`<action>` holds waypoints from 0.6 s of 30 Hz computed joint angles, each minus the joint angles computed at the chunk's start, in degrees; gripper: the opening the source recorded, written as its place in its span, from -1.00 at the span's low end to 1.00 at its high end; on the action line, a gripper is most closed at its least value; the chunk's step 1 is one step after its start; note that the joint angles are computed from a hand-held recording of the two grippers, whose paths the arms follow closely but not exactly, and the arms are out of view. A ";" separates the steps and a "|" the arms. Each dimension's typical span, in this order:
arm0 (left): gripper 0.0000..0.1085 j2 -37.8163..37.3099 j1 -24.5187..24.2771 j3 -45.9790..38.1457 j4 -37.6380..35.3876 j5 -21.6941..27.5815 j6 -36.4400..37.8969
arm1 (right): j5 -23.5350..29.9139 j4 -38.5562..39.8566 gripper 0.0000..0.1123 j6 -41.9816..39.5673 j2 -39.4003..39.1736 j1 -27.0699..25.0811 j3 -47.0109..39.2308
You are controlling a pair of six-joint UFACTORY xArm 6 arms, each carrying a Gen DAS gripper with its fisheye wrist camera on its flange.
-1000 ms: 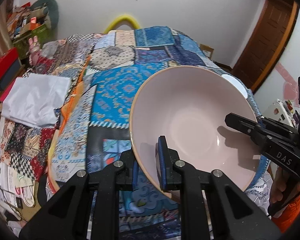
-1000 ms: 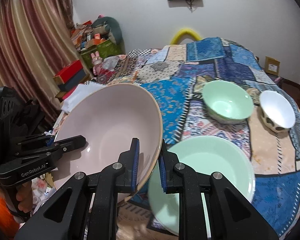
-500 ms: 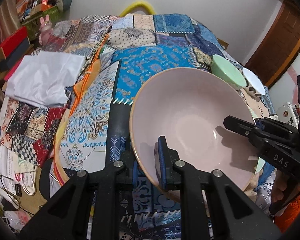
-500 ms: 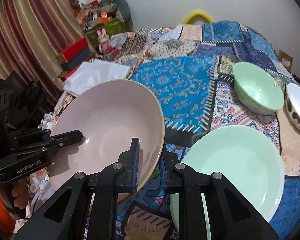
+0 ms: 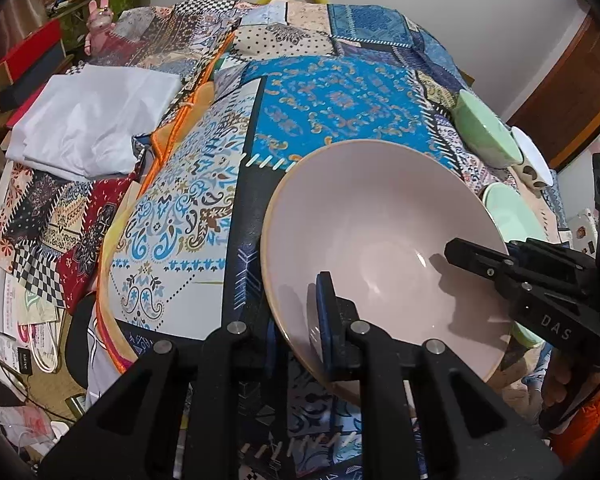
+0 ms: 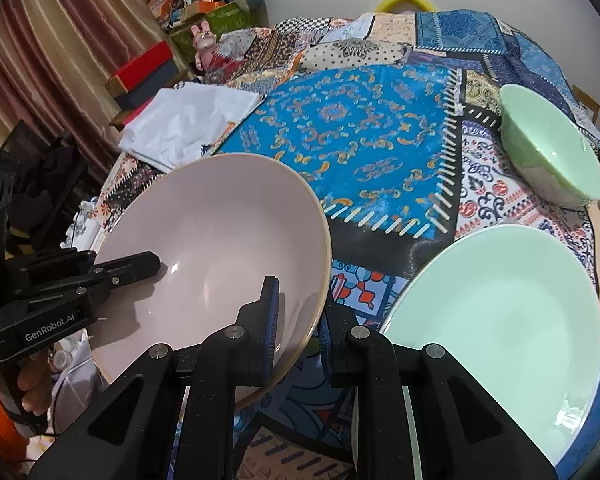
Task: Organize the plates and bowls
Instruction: 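Carry the pink bowl beside the plate stack, lower it, open both grippers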
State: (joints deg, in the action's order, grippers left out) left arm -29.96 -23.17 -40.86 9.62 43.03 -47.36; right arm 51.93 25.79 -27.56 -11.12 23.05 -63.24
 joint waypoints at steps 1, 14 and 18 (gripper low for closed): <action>-0.69 0.14 0.15 0.15 -0.39 -0.02 0.22 | -0.02 -0.23 -0.71 0.06 0.06 0.07 0.10; -0.69 1.18 0.01 0.28 -0.38 0.32 0.55 | 0.63 -1.35 -0.65 -0.06 0.75 0.17 -0.67; -0.69 1.25 -0.07 -0.26 -0.22 1.22 -0.28 | 0.40 -1.59 -0.65 -0.35 -0.01 -0.22 -0.69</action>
State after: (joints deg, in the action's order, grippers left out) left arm -28.72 -23.24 -41.12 9.40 44.25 -47.64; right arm 52.33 24.20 -27.91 -11.13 22.84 -63.93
